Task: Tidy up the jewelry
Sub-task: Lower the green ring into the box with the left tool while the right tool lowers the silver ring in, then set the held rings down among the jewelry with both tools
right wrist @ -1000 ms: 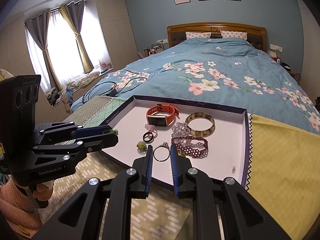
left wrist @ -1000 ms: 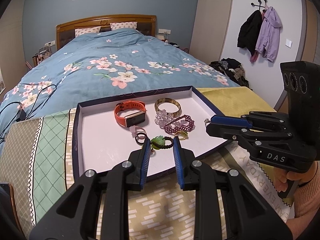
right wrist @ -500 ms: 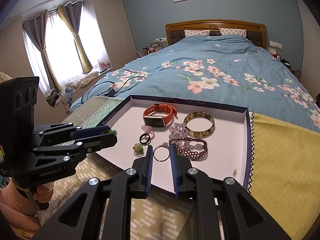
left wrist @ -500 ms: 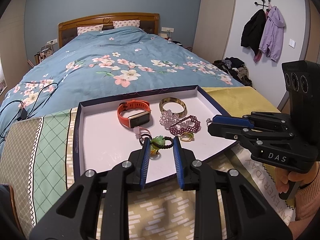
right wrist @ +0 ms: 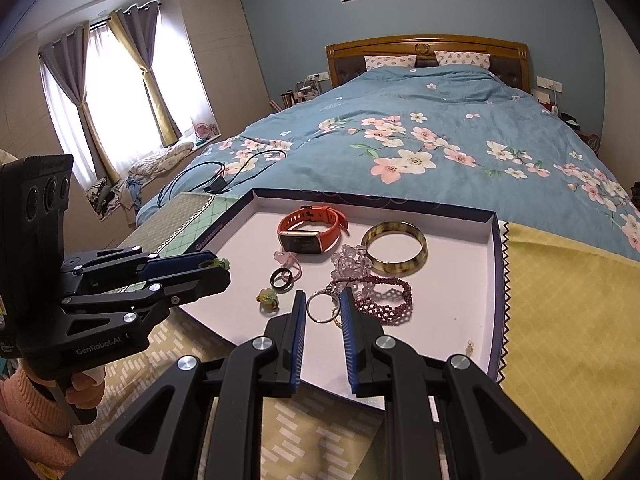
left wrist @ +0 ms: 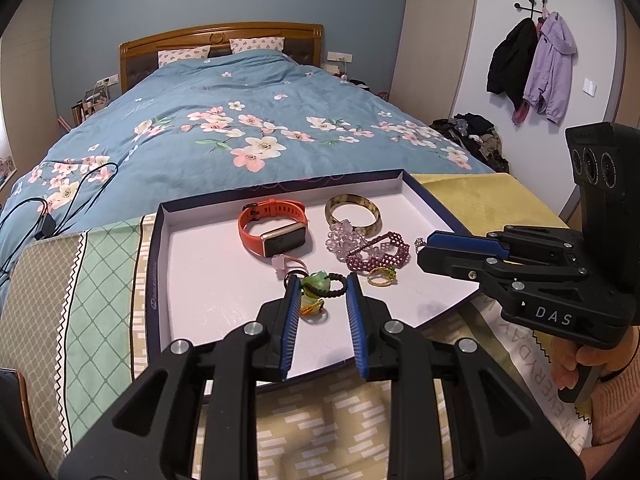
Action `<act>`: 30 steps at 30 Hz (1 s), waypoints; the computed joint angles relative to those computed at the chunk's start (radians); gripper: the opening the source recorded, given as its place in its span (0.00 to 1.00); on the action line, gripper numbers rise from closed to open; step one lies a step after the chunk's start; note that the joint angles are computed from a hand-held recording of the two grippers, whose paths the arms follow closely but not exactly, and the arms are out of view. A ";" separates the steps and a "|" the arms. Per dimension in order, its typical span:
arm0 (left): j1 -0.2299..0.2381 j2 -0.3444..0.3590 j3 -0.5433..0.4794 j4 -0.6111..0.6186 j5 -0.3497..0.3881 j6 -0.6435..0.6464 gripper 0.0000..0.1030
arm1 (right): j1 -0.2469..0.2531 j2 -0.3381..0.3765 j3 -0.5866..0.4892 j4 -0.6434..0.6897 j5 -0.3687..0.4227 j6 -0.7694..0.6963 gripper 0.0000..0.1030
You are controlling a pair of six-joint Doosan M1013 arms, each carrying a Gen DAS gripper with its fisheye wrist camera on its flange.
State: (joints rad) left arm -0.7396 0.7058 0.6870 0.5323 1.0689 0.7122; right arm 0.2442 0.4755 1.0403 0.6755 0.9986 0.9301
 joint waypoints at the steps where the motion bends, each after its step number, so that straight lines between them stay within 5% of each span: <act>1: 0.001 0.003 -0.005 -0.001 0.004 0.002 0.23 | 0.000 0.001 -0.001 -0.003 0.000 0.002 0.15; 30: 0.017 0.045 -0.065 -0.024 0.059 0.006 0.23 | 0.006 0.039 -0.049 -0.053 0.023 0.070 0.15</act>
